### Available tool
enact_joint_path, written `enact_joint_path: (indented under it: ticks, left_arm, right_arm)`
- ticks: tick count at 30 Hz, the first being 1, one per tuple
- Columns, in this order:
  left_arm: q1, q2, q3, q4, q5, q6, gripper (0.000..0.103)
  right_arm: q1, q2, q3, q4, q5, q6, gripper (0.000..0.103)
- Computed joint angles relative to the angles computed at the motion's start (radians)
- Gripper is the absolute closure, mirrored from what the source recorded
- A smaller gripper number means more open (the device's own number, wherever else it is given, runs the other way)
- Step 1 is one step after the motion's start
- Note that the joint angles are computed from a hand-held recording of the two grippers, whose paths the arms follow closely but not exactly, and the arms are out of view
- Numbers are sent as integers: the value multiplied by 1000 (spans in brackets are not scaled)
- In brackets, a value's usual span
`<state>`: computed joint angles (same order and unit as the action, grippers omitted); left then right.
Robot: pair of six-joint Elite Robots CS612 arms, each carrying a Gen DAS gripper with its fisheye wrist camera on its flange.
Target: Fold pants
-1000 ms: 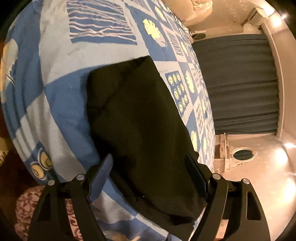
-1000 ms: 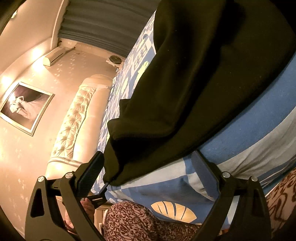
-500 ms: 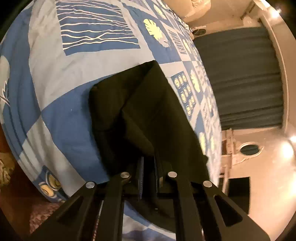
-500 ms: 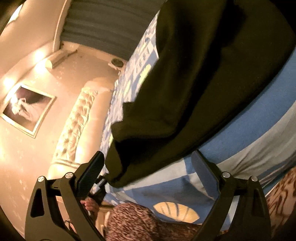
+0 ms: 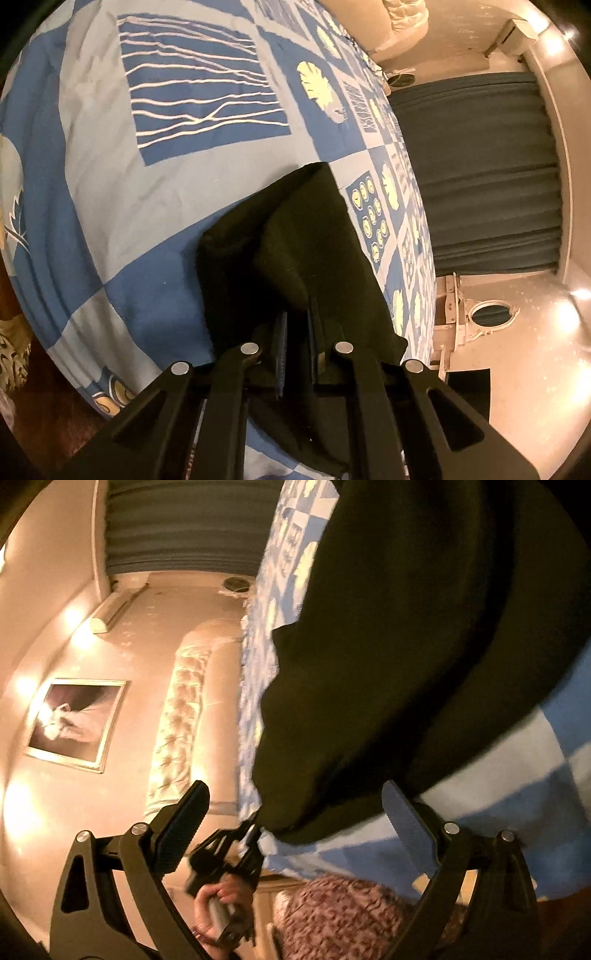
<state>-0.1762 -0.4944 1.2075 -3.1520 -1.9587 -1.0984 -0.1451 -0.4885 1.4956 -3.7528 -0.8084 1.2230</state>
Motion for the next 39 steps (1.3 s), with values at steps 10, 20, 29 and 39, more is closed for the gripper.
enact_joint_path:
  ticks: [10, 20, 29, 39]
  left_arm:
    - [2, 10, -5, 33, -33, -15, 90]
    - [3, 18, -19, -8, -20, 28, 94]
    - [9, -20, 28, -60, 35, 97, 94]
    - [29, 25, -10, -6, -49, 114, 90]
  right_arm:
    - [15, 2, -16, 75, -74, 1, 55]
    - [30, -8, -24, 139, -96, -96, 87]
    - [45, -43, -1, 165, -71, -233, 91]
    - [42, -26, 6, 203, -32, -230, 73]
